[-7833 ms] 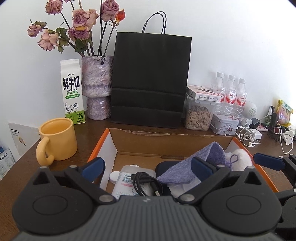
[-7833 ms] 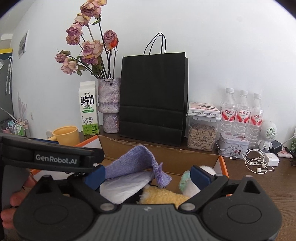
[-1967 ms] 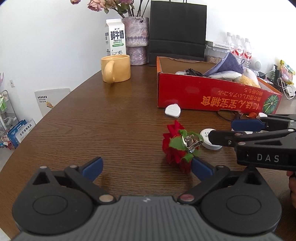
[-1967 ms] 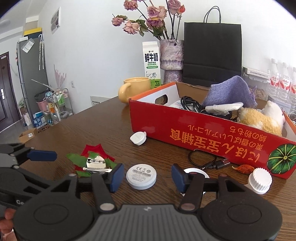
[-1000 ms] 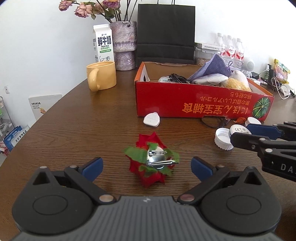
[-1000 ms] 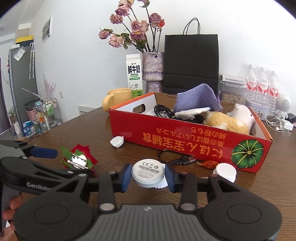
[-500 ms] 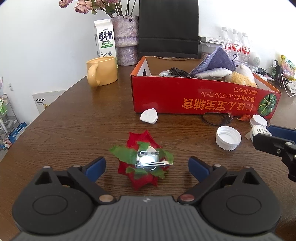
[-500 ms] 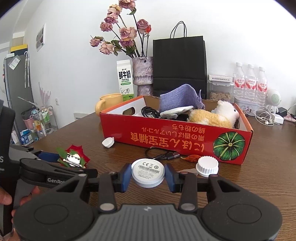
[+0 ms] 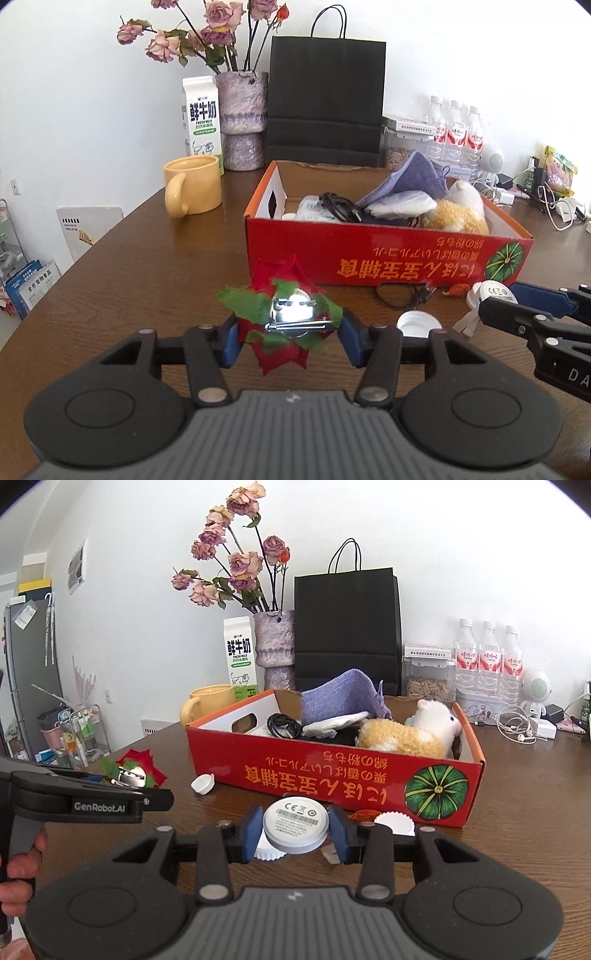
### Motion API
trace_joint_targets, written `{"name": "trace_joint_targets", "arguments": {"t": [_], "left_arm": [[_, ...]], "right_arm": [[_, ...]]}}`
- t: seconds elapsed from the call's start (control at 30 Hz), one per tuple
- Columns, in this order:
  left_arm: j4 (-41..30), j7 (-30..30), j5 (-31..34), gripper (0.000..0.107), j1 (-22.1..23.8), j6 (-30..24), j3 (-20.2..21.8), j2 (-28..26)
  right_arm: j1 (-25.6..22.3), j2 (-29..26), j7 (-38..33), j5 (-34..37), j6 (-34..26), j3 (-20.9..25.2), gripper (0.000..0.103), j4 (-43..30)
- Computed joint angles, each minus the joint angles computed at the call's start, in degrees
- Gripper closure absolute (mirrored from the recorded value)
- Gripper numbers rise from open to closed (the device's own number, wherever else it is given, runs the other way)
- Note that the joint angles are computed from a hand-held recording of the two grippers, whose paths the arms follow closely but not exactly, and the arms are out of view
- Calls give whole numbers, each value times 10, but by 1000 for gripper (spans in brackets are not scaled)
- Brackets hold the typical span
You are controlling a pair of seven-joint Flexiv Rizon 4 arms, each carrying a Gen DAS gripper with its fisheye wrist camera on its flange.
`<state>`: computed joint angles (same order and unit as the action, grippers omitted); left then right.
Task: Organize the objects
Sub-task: 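Carry the red rose and white round container over the red box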
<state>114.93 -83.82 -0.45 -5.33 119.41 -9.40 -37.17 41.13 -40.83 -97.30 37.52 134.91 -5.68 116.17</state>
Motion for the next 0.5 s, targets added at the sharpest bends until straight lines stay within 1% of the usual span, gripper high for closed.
{"name": "trace_joint_targets", "arguments": {"t": [0.23, 0.5], "left_arm": [[-59, 4, -10, 53, -12, -11, -8, -13], [-150, 24, -32, 53, -31, -43, -9, -50]], "right_arm": [[-8, 1, -24, 0, -6, -24, 65, -31], [-30, -11, -49, 3, -40, -59, 65, -94]]}}
